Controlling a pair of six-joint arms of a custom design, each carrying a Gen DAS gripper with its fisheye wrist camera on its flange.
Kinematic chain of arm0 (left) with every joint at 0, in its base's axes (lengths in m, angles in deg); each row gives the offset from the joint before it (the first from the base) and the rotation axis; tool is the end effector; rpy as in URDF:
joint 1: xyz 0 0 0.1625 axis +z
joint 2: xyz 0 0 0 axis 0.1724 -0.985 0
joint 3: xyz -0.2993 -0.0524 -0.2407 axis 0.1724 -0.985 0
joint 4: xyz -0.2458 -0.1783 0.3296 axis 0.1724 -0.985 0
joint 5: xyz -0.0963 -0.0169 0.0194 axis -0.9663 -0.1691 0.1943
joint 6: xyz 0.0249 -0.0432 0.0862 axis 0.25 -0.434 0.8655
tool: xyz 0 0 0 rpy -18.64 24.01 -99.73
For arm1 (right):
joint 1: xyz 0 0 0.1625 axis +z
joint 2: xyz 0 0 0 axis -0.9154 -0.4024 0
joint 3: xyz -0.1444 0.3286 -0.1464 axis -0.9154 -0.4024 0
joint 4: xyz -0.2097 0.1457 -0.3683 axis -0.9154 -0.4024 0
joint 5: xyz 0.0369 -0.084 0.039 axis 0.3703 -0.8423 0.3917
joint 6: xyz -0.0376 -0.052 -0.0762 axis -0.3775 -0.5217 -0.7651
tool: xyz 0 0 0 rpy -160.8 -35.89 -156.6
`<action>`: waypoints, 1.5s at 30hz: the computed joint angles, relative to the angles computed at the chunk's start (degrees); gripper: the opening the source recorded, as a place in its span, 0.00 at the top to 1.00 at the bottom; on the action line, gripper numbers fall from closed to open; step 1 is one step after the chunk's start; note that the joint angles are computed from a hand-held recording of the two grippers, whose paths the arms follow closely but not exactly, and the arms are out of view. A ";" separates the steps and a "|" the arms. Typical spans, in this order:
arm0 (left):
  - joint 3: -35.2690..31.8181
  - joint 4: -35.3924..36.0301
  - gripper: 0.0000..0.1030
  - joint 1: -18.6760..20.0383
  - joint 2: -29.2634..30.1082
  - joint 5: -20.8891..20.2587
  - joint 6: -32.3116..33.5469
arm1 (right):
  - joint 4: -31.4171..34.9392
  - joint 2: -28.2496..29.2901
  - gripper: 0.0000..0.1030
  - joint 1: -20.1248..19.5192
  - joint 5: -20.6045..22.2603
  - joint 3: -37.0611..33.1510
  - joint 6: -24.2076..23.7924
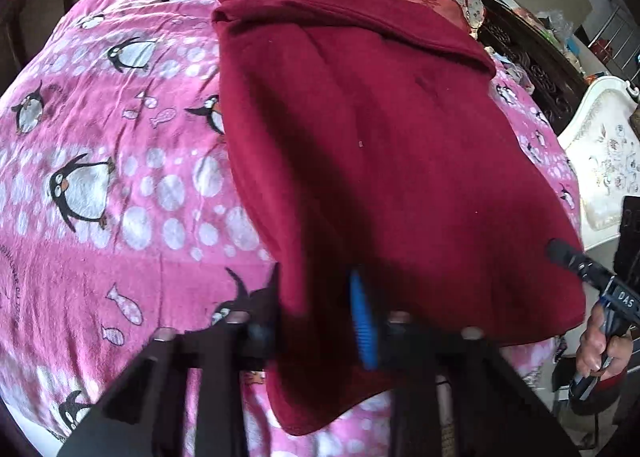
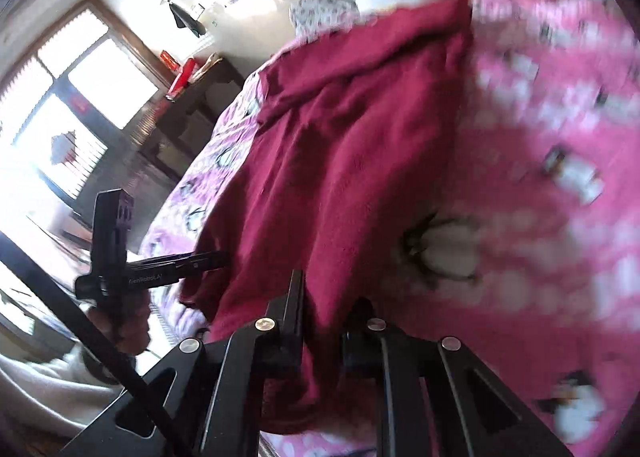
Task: Fold small clothes
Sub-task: 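Fold the held edge over toward the collar with the left gripper, release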
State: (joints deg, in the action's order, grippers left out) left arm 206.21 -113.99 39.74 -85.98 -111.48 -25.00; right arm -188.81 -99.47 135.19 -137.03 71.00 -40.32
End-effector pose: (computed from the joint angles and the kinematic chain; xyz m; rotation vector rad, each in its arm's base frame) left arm -0.1822 -0.5204 -0.0198 0.0147 2.5627 -0.6816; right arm -0.0669 -0.5885 0.2499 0.8871 -2.9556 0.4570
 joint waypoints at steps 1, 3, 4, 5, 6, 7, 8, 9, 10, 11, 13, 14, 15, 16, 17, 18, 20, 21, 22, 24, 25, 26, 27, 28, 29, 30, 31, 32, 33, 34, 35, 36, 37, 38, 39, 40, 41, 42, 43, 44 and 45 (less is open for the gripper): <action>-0.05 0.23 0.87 0.16 -0.50 -0.52 0.24 | -1.05 -1.12 0.86 0.41 -0.04 0.46 -0.50; 0.53 -0.66 0.89 0.45 -2.10 -2.24 1.33 | -3.77 -3.24 0.88 1.68 -1.97 1.45 -1.53; 1.00 -1.12 0.89 0.29 -3.06 -2.46 2.03 | -6.48 -4.22 0.89 2.36 -3.51 2.50 -2.62; 1.86 -1.22 0.89 -0.17 -4.12 -1.85 2.58 | -10.77 -5.81 0.90 3.38 -5.75 4.35 -5.04; 2.73 -0.73 0.90 -0.83 -5.23 -0.54 3.08 | -12.67 -6.89 0.90 3.64 -6.61 5.32 -6.73; 3.34 -0.02 0.90 -1.36 -5.93 0.83 3.00 | -12.27 -7.82 0.90 3.72 -7.12 5.64 -7.96; 3.96 1.32 0.90 -1.65 -6.76 2.26 2.39 | -10.53 -8.52 0.90 3.59 -7.68 5.54 -8.82; 4.41 2.52 0.90 -1.34 -7.44 2.34 1.70 | -9.89 -8.84 0.90 3.43 -8.37 5.68 -9.23; 4.67 3.48 0.90 -0.83 -7.81 1.67 1.02 | -9.95 -8.82 0.90 3.12 -9.07 5.60 -8.73; 4.76 4.71 0.90 0.06 -7.90 0.88 0.05 | -9.41 -8.42 0.90 2.50 -9.39 4.95 -7.40; 4.91 5.08 0.90 1.18 -7.38 0.61 -0.92 | -5.36 -7.40 0.78 0.91 -9.25 2.69 -5.23; 6.15 4.26 0.89 1.23 -8.09 0.32 -1.20 | -3.71 -6.00 0.58 0.08 -9.05 1.43 -2.73; 6.43 3.25 0.89 1.30 -8.04 0.32 -1.27 | -2.93 -5.26 0.47 -0.29 -8.67 1.21 -0.92; 6.68 3.00 0.89 0.95 -8.06 0.47 -1.57 | -0.10 -4.09 0.42 -0.88 -7.94 -0.03 1.04; 6.77 2.93 0.89 0.57 -8.18 0.73 -1.63 | 2.30 -3.27 0.42 -1.16 -7.30 -0.86 2.08; 7.19 3.03 0.89 0.21 -8.56 1.04 -1.81 | 3.85 -3.21 0.42 -1.53 -6.59 -1.20 2.28; 7.34 3.94 0.89 -0.25 -9.00 1.55 -1.44 | 5.86 -3.42 0.42 -2.01 -5.47 -1.21 1.42; 7.36 4.24 0.88 -0.21 -9.10 1.64 -1.14 | 6.97 -3.49 0.42 -2.28 -5.08 -1.28 0.73; 7.56 4.23 0.88 -0.06 -9.16 1.47 -1.16 | 7.38 -3.34 0.42 -2.59 -4.70 -1.17 0.52; 7.10 4.12 0.88 0.61 -8.47 1.07 -1.38 | 6.32 -3.26 0.58 -2.50 -5.47 0.42 -0.64; 6.99 3.91 0.87 0.70 -8.05 0.92 -1.75 | 6.42 -3.52 0.89 -2.10 -6.26 1.21 -2.30; 6.41 4.12 0.87 0.75 -7.61 0.96 -1.77 | 4.14 -4.62 0.90 -1.36 -6.80 3.22 -4.83; 6.26 4.45 0.87 0.66 -7.54 1.15 -1.68 | 1.29 -5.80 0.90 -0.56 -7.39 5.02 -7.18; 6.11 4.75 0.87 0.53 -7.46 1.20 -1.69 | -2.89 -7.62 0.90 0.44 -7.82 7.43 -10.27; 6.02 4.92 0.87 0.42 -7.44 1.15 -1.77 | -5.17 -9.13 0.90 1.03 -7.37 8.92 -12.02; 6.12 5.06 0.87 0.44 -7.65 1.02 -1.75 | -5.95 -11.09 0.90 1.52 -6.08 9.93 -13.36; 6.15 5.22 0.86 0.38 -7.75 0.99 -1.93 | -6.28 -12.97 0.90 1.86 -4.87 10.72 -14.48; 5.95 5.26 0.86 0.39 -7.58 0.91 -2.03 | -7.10 -14.28 0.91 2.17 -4.37 11.30 -15.32; 5.98 5.18 0.85 0.38 -7.50 0.91 -2.08 | -7.76 -15.51 0.91 2.23 -3.96 11.75 -16.28; 6.04 5.25 0.85 0.36 -7.50 1.09 -2.02 | -7.82 -17.04 0.95 2.13 -3.63 12.32 -17.27; 6.10 5.34 0.85 0.33 -7.51 1.27 -2.01 | -7.92 -17.73 0.95 2.02 -3.91 12.58 -17.81; 6.11 5.60 0.85 0.25 -7.45 1.51 -2.07 | -8.38 -18.05 0.96 2.07 -5.02 12.83 -18.50; 6.13 5.91 0.85 0.15 -7.48 1.67 -2.08 | -9.58 -18.15 0.97 1.99 -6.72 13.30 -19.16; 6.14 5.96 0.85 -0.02 -7.34 1.74 -2.27 | -9.82 -18.03 0.97 1.80 -7.75 13.28 -18.64; 6.12 6.12 0.85 -0.12 -7.36 1.67 -2.35 | -8.78 -17.50 0.97 1.26 -7.70 12.28 -17.17; 6.08 6.53 0.85 -0.22 -7.51 1.52 -2.45 | -6.67 -16.57 0.97 0.33 -6.77 10.34 -14.40; 6.02 6.82 0.85 -0.17 -7.73 1.43 -2.34 | -4.87 -15.36 0.94 -0.49 -5.93 8.46 -11.53; 6.03 7.01 0.85 -0.28 -7.85 1.43 -2.34 | -5.46 -14.01 0.90 -0.87 -5.82 7.38 -10.03; 6.01 7.16 0.85 -0.21 -8.06 1.41 -2.14 | -8.46 -11.93 0.74 -1.05 -6.36 6.50 -8.88; 5.95 7.35 0.85 -0.22 -8.18 1.46 -2.19 | -12.45 -9.53 0.61 -0.82 -7.83 5.91 -7.78; 5.99 7.49 0.85 -0.26 -8.24 1.49 -2.41 | -14.03 -7.31 0.61 -0.51 -8.89 4.80 -6.46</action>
